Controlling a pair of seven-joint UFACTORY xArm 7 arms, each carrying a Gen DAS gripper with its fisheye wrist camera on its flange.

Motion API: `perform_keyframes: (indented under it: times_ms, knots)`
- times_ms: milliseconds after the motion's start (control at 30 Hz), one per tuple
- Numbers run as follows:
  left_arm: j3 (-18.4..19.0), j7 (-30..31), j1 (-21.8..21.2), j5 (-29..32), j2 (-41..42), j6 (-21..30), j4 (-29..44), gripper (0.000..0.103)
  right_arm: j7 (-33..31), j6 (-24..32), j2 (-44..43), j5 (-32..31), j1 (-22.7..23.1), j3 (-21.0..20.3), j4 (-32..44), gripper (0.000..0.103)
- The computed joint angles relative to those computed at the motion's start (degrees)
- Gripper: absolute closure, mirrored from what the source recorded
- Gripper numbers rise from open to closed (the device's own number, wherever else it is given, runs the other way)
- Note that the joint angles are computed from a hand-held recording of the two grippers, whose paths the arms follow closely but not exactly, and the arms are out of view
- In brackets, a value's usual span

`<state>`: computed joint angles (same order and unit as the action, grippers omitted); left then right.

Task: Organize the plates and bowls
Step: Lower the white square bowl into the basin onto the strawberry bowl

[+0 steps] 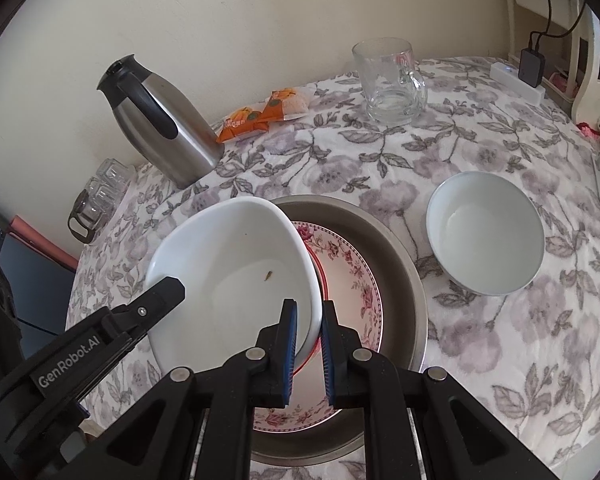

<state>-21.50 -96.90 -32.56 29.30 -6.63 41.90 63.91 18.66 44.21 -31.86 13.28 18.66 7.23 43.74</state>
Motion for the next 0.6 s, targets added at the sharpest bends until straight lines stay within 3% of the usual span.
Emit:
perform_keyframes:
  times_ms: [600]
  knots:
    - [0.4,0.6,0.3,-1.3,0.0,-1.5,-1.1,0.088,0.0,0.1,0.0,0.6,0.3,-0.2,0.1,0.087]
